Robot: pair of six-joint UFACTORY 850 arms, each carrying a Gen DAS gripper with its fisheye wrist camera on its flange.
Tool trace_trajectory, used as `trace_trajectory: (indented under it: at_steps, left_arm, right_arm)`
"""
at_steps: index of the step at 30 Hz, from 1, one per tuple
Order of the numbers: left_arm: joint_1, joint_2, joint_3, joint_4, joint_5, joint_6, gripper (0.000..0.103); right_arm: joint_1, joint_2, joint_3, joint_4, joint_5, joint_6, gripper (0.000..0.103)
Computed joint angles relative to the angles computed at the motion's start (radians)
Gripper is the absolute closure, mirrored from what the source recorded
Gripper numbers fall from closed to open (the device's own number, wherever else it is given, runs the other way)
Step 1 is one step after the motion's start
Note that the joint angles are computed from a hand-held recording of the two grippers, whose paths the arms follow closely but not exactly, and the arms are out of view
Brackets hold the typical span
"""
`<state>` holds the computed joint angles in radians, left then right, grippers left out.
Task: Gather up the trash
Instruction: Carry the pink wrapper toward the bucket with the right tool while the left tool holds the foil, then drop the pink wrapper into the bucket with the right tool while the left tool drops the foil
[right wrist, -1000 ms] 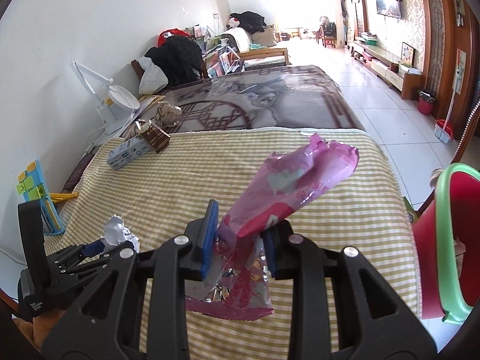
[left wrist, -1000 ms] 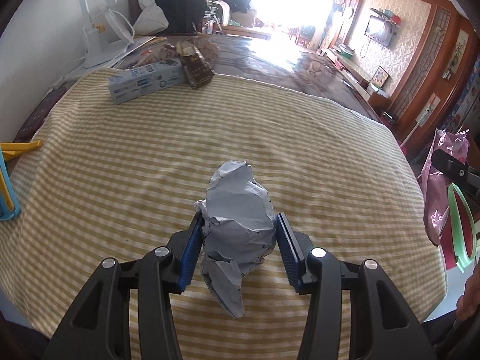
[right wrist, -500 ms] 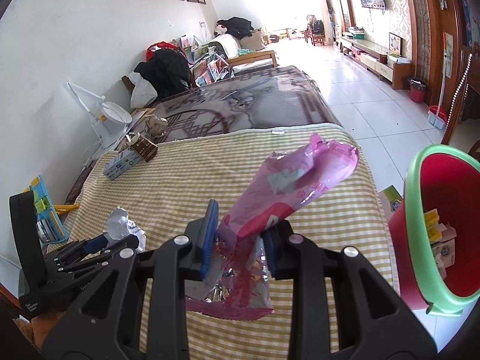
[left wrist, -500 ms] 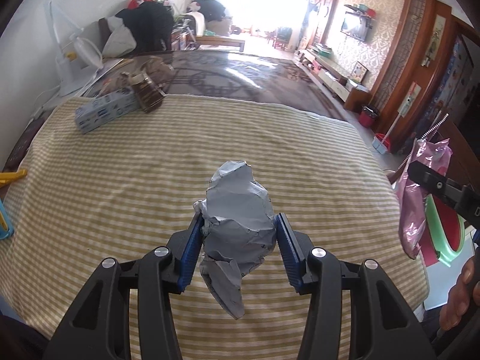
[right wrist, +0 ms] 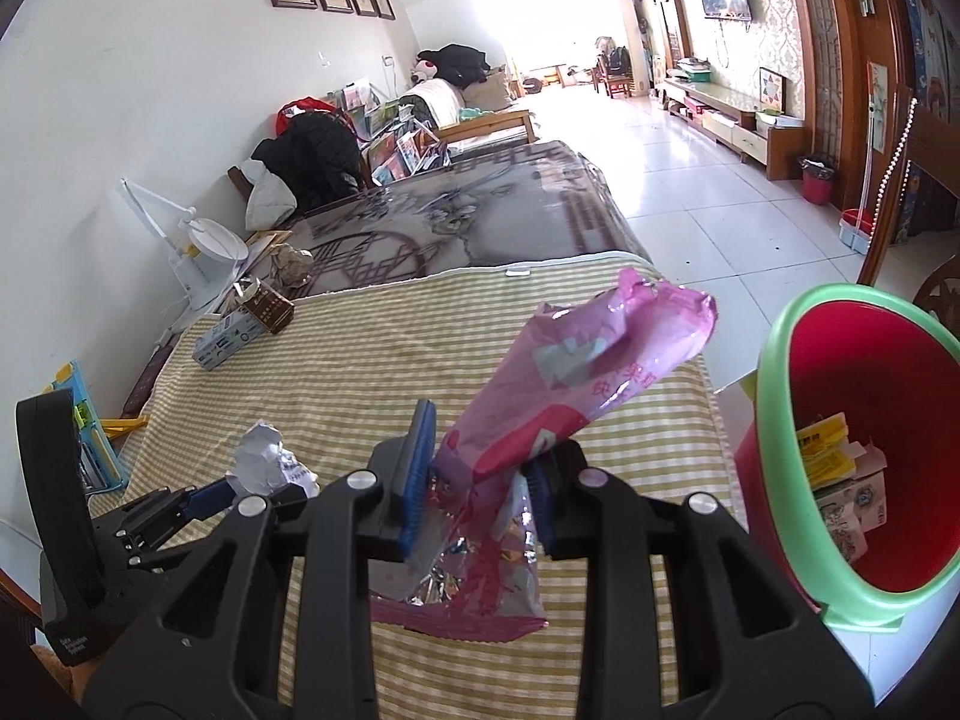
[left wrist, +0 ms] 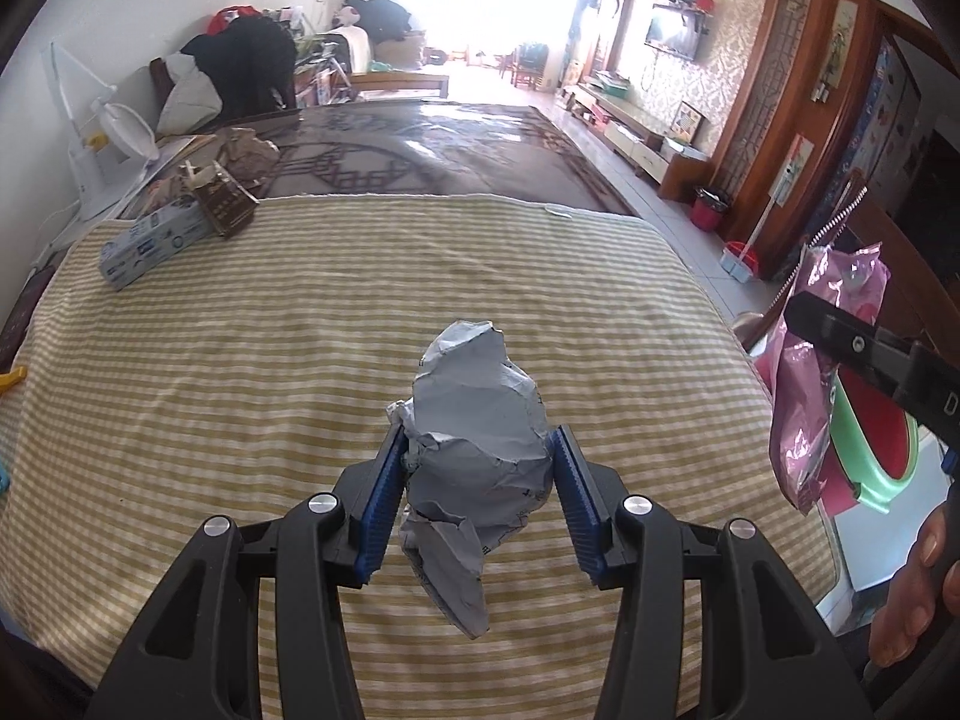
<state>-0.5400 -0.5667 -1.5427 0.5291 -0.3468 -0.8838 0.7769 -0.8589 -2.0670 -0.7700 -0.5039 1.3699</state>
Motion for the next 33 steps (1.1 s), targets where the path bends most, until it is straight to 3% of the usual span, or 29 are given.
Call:
trace_trajectory:
  at_steps: [12,19,33]
  left_arm:
    - [-0.018,-0.034,-0.039,-0.14,0.001,0.143,0.057]
    - [-0.031,-0.046,-0.056,-0.213,0.01,0.232,0.057]
    - [-0.057,-0.08,-0.113,-0.325,0.009,0.359,0.057]
  right_arm:
    - [-0.012,0.024,0.043,-0.015,-0.012,0.036,0.075]
    - [-0.014,0.057,0.083,-0.169,-0.149,0.174,0.075]
    - [-0.075,0.232,0.355,-0.271,-0.344,0.535,0.072]
